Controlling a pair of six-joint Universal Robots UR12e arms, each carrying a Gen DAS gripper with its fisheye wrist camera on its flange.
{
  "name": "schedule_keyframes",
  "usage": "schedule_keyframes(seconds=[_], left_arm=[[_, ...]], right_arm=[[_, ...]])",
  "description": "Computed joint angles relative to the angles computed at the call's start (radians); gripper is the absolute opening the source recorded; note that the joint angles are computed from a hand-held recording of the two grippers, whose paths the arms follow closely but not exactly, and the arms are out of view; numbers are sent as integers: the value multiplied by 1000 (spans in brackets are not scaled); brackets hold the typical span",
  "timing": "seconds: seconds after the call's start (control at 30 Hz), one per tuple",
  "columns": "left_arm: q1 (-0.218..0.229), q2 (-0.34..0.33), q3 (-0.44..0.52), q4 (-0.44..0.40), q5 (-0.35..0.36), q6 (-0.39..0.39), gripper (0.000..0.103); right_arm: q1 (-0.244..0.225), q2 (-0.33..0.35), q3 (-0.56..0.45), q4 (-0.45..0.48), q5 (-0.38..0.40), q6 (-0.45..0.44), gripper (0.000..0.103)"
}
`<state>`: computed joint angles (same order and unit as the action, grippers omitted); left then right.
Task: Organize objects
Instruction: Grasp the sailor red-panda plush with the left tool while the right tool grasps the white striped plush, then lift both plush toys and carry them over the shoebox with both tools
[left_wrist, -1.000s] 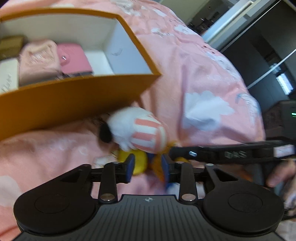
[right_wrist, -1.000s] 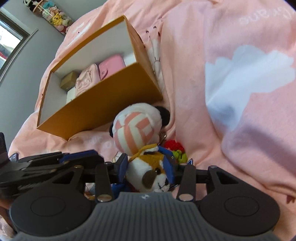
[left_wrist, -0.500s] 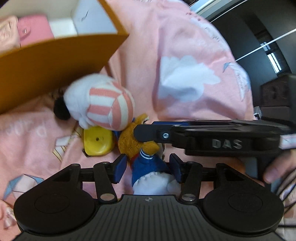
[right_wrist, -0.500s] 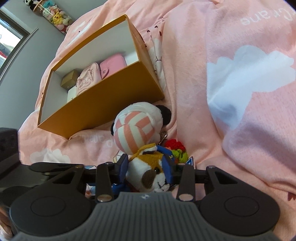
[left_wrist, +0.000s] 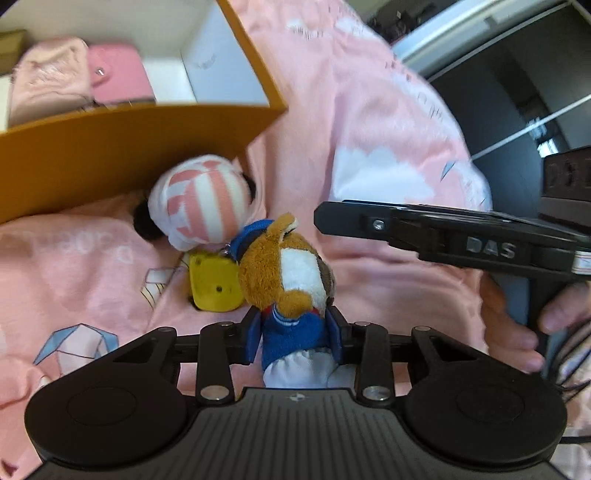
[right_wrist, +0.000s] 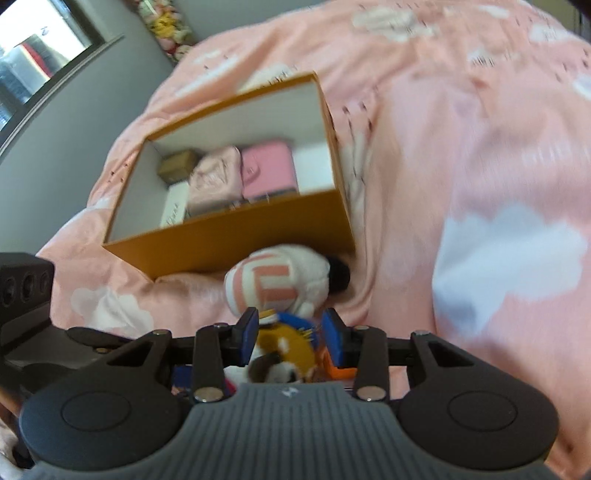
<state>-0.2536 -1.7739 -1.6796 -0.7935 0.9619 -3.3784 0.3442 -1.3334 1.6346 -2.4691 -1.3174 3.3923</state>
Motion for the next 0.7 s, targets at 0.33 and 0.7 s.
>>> schedule_keyframes(seconds=[0.33, 0.7], left_arm=[[47, 76, -62, 165, 85, -130, 40], [62, 89, -84, 153, 250, -168, 40]], right_arm=[[-10, 55, -51, 1, 47, 114, 41], [-9, 103, -74, 47, 88, 331, 49]])
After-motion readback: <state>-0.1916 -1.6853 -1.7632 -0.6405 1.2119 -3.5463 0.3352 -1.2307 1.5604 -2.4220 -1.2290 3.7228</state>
